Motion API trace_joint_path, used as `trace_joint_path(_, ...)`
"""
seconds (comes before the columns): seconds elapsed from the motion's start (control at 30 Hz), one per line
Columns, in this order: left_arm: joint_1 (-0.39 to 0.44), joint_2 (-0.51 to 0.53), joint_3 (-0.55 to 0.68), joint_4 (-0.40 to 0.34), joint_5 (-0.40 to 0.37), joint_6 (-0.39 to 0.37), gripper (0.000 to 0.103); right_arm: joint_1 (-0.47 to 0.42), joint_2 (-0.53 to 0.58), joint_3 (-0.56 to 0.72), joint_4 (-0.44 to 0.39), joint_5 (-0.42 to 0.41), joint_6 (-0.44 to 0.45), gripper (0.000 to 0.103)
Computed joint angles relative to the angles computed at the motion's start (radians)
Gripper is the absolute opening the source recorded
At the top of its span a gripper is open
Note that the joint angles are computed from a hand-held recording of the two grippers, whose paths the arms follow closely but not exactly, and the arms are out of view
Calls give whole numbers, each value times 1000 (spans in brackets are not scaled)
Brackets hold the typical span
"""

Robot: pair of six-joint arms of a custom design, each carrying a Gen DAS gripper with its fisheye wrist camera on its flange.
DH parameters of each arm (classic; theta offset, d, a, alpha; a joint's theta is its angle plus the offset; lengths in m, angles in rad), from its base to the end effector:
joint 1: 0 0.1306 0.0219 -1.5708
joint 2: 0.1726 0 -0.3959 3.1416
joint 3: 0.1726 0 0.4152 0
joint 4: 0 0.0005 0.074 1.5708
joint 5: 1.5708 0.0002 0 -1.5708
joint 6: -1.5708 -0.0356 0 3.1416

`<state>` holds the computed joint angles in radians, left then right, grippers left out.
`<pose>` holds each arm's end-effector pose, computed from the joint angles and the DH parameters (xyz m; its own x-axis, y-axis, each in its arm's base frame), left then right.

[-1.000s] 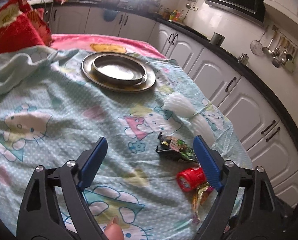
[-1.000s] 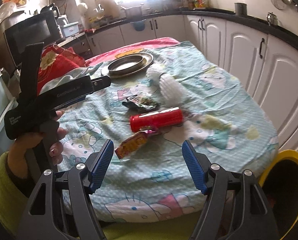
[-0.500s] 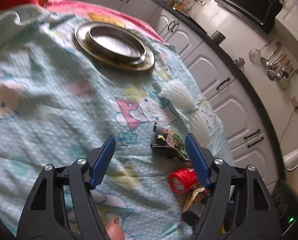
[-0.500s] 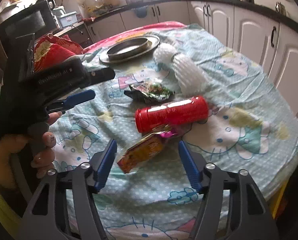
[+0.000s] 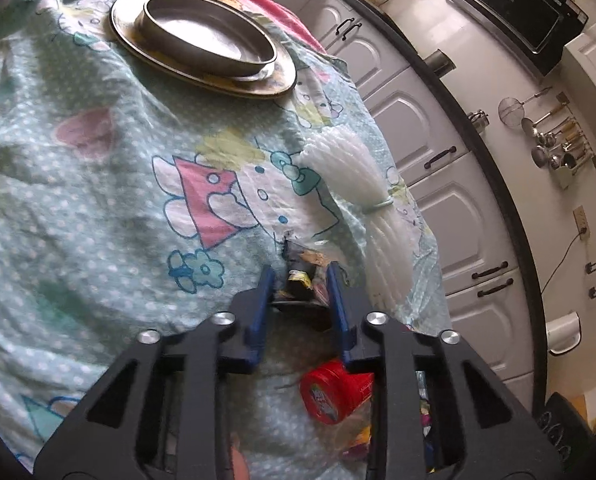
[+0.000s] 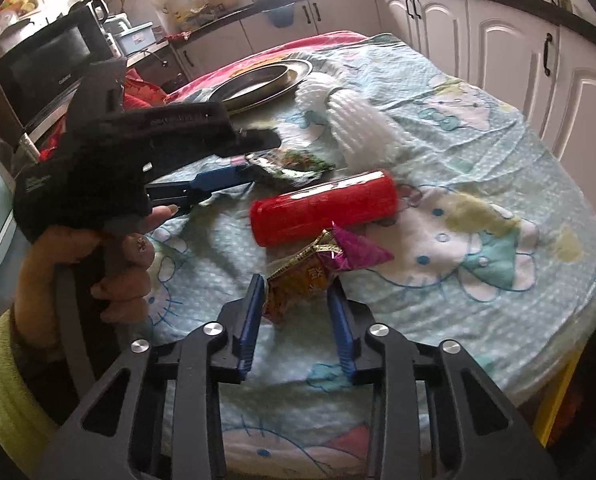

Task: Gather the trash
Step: 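Grasp the dark snack wrapper with the left tool while the right tool grasps the gold wrapper, then carry the dark wrapper and gold wrapper in both tools over the yellow bin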

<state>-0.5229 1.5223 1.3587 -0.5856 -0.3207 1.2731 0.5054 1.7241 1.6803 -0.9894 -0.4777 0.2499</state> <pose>0.4900 -0.2700 0.3823 -0.4350 -0.7965 -0.4200 -0.4837 0.6001 -0.6371 0.5325 0.3128 0.3967 -0.5709 -0.5669 -0.5938 -0.8020 0.5396 0.2560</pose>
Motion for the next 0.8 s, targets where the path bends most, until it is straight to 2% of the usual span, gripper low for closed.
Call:
trace_joint_path(0.13,-8,-8,-13,8,-29,-9,14,-24,1,12,2,3,-11,16)
trace_joint_path(0.27,-27,-24,-13,-2,-88,-40,9,-47,6,28,16,12,-28,12)
trace_joint_path(0.3,-33,-28,-11,-7,-105,-49,9,-52,9,33,17,12,-33,3)
trace_joint_path(0.6,-75,-62,11,-52,-221,-115,9,-88,17,61,38,7,-66,3)
trace_joint_path(0.8,-101,-55,45,-70,-253,-158,9,-111,-1,63,57,-10,-83,3)
